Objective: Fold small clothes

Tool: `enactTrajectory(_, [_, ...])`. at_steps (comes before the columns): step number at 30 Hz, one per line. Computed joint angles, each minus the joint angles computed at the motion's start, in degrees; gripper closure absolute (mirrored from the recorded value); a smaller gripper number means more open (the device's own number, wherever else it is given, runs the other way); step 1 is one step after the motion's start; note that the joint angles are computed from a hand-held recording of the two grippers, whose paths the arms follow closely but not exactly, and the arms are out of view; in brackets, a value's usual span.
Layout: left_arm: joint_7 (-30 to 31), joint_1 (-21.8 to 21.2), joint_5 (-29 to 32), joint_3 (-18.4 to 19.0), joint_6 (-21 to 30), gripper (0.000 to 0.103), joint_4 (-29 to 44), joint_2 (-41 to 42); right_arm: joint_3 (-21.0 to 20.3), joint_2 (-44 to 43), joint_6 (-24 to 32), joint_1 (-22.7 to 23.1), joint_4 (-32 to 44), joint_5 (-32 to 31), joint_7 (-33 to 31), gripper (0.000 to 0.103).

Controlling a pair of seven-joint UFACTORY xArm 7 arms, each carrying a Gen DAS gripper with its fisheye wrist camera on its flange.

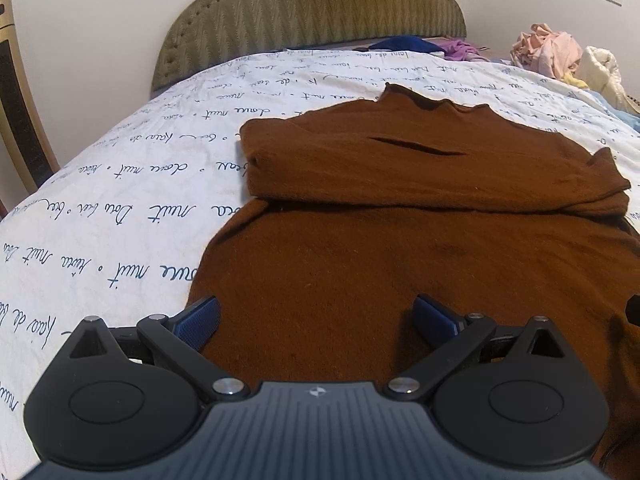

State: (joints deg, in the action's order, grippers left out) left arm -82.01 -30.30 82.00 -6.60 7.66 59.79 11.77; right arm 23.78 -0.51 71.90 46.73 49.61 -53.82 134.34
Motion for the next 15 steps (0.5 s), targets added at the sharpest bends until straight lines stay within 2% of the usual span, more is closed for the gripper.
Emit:
enactTrajectory(9, [5.17, 0.95, -5.01, -0.35, -0.51, 0.000, -3.71, -3.00, 2.28, -2.62, 0.94, 1.79, -0.52, 1.90, -1.39, 0.000])
enactTrajectory(15, [4.33, 1.55, -4.66, -1.04, 0.13, 0.000, -5.67, -4.89, 4.41, -3.97, 2.84, 2.98, -0.55, 3.30, -1.72, 0.000])
